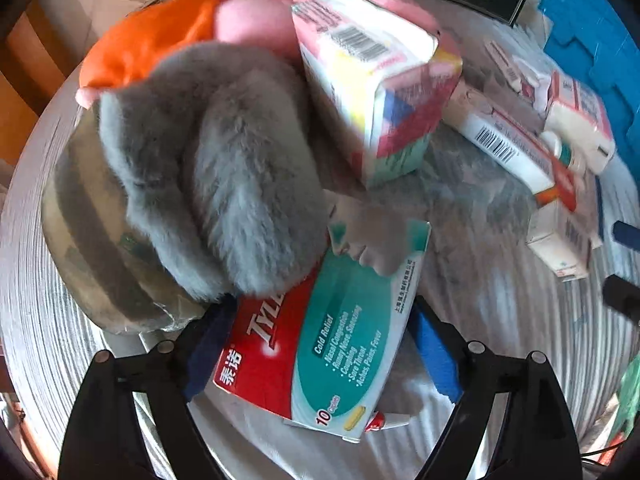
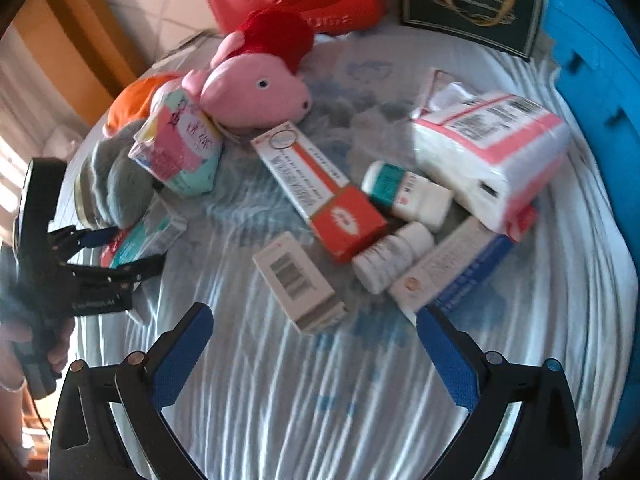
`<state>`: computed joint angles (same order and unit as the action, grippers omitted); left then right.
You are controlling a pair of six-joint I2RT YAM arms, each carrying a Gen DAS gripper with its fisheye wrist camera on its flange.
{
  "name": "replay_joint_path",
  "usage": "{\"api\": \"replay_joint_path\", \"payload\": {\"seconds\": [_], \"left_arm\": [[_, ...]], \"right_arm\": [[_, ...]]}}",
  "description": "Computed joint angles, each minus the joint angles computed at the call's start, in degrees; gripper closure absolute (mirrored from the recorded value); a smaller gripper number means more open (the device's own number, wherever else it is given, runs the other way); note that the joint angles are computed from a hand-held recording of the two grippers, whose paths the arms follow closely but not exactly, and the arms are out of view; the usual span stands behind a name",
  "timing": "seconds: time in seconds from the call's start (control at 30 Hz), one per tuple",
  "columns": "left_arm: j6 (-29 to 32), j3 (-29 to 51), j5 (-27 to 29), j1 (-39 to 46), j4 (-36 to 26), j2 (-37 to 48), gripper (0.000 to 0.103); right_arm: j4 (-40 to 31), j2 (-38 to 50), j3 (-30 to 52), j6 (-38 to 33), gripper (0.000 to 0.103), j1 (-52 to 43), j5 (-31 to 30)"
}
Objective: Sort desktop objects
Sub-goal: 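Grasp the Tylenol box with left gripper while right grasps small white box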
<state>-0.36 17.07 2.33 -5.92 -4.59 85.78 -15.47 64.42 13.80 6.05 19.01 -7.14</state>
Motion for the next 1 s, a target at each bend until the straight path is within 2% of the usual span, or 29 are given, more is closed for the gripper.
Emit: {"api": "replay_joint_path", "payload": {"seconds": [0.13, 0.17, 0.2, 0.23, 0.27, 0.3, 0.43, 0.47, 0.5, 0.53, 0.6, 0.7, 0.73, 0.8, 0.87, 0.93, 1.0], "left_arm": [[-0.7, -0.9, -1.5, -2.3, -1.2, -1.8, 0.021], [-1.5, -1.1, -2.0, -2.8, -1.7, -2.2, 0.022], [-2.5, -1.2, -2.0, -3.1, -2.2, -2.8, 0.022], [-3.4, -1.3, -1.7, -3.3, -2.7, -3.4, 0.022], [-4.3, -1.3, -1.5, -3.5, -3.5, -3.9, 0.022], [-4.7, -1.5, -0.8, -3.4, -3.9, -4.5, 0.022], [-6.7, -2.1, -1.3, -5.3, -4.6, -6.1, 0.023], [-7.2, -2.3, -1.2, -5.9, -5.3, -7.5, 0.024], [-8.1, -2.7, -1.2, -6.8, -6.9, -10.4, 0.024], [-8.9, -2.9, -1.5, -7.7, -8.3, -12.6, 0.025], [-10.5, -3.0, -2.9, -10.2, -12.3, -18.7, 0.025], [-11.8, -2.3, -4.7, -12.8, -18.7, -27.1, 0.028], [-13.7, -2.3, -6.1, -15.5, -21.6, -30.8, 0.035], [-14.4, -1.2, -6.1, -17.0, -26.7, -35.8, 0.057], [-16.5, -0.1, -7.1, -19.4, -30.4, -37.9, 0.058], [-18.5, 0.5, -10.4, -22.6, -27.6, -34.2, 0.057], [-17.3, -0.6, -10.3, -21.9, -26.2, -33.7, 0.057]], "right_arm": [[2.8, 4.7, 1.0, 0.1, 0.0, 1.9, 0.3], [3.3, 5.5, 1.2, -0.1, 0.005, 2.5, 0.7], [4.0, 6.8, 1.5, 0.3, 0.017, 3.8, 1.8], [4.4, 7.7, 1.8, 0.5, 0.024, 4.8, 3.0], [4.6, 8.7, 2.2, 0.7, 0.036, 5.8, 4.1], [4.7, 9.1, 2.4, 0.8, 0.04, 6.6, 4.8], [7.4, 13.5, 3.2, 0.4, 0.04, 8.3, 5.5], [8.1, 15.0, 3.4, 0.5, 0.05, 8.7, 5.9], [8.7, 16.6, 3.7, 0.8, 0.069, 9.0, 6.4], [8.9, 17.0, 3.7, 1.0, 0.073, 8.8, 6.0], [8.2, 14.7, 2.9, 1.2, 0.073, 8.5, 5.6], [3.7, 6.6, 1.7, 1.0, 0.073, 8.3, 5.4], [1.0, 2.5, 1.4, 1.2, 0.073, 8.3, 5.6], [-4.8, -5.8, 1.2, 1.6, 0.073, 8.4, 6.7], [-10.9, -14.4, 1.6, 2.0, 0.073, 8.8, 7.9], [-15.0, -18.2, 2.7, 3.3, 0.073, 9.8, 9.9], [-16.9, -20.2, 2.9, 2.9, 0.073, 8.4, 9.6]]}}
